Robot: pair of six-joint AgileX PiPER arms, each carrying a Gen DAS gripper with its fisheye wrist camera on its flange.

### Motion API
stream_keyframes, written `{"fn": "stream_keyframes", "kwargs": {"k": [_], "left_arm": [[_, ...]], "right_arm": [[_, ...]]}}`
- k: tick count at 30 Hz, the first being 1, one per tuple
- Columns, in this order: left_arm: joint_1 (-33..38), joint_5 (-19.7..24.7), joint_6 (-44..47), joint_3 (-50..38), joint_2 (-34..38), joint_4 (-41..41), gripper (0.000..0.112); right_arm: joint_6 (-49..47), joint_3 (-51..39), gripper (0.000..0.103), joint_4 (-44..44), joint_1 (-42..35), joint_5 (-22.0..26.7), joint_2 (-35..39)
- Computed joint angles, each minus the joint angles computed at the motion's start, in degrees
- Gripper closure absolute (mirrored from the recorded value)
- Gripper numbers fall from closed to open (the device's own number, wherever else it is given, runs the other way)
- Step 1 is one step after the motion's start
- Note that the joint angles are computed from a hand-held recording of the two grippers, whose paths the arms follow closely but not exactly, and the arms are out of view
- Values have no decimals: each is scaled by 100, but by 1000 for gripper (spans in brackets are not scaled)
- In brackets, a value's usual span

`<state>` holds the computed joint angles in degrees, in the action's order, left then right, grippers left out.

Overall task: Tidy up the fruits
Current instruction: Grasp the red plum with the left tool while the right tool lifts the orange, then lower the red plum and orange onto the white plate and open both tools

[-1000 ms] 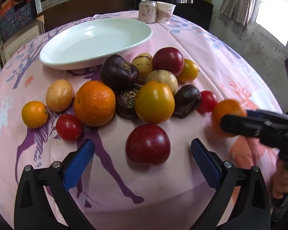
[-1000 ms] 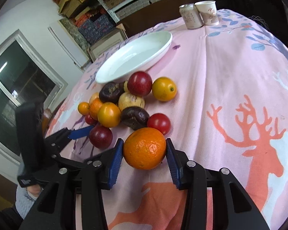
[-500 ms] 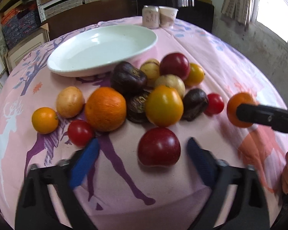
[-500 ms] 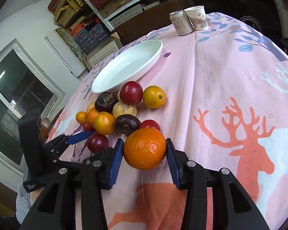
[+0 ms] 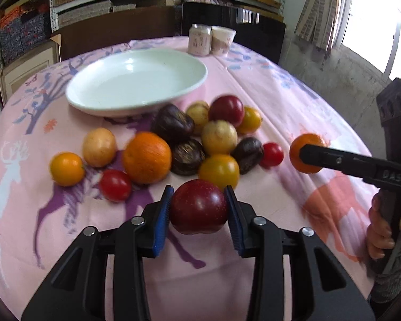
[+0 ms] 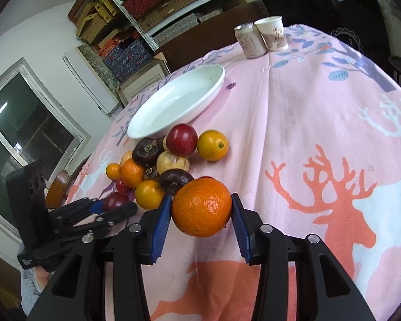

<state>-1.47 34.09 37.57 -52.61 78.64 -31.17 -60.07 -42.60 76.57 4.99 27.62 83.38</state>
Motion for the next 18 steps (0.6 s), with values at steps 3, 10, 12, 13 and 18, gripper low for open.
{"fn": "stream_keyframes", "kwargs": {"k": [3,10,12,13,18], "left_arm": [[413,303,292,-441,56,-228,74],[797,808,71,-2358,1199,-96,74],[743,871,-306,-3084,1791,160,74],[745,978,-473,-3444,2066,243,74],[815,1406,-1075,-4695,3274,440,74]], "right_arm": [[468,-110,58,-414,90,-188,-152],[3541,-2238,58,-3546,572,169,354],[4507,-3190,58,-4555,861,185,962],[4826,-3645,58,-4847,956,263,1319],[6221,-5715,58,-6261,1331,889,3058]]}}
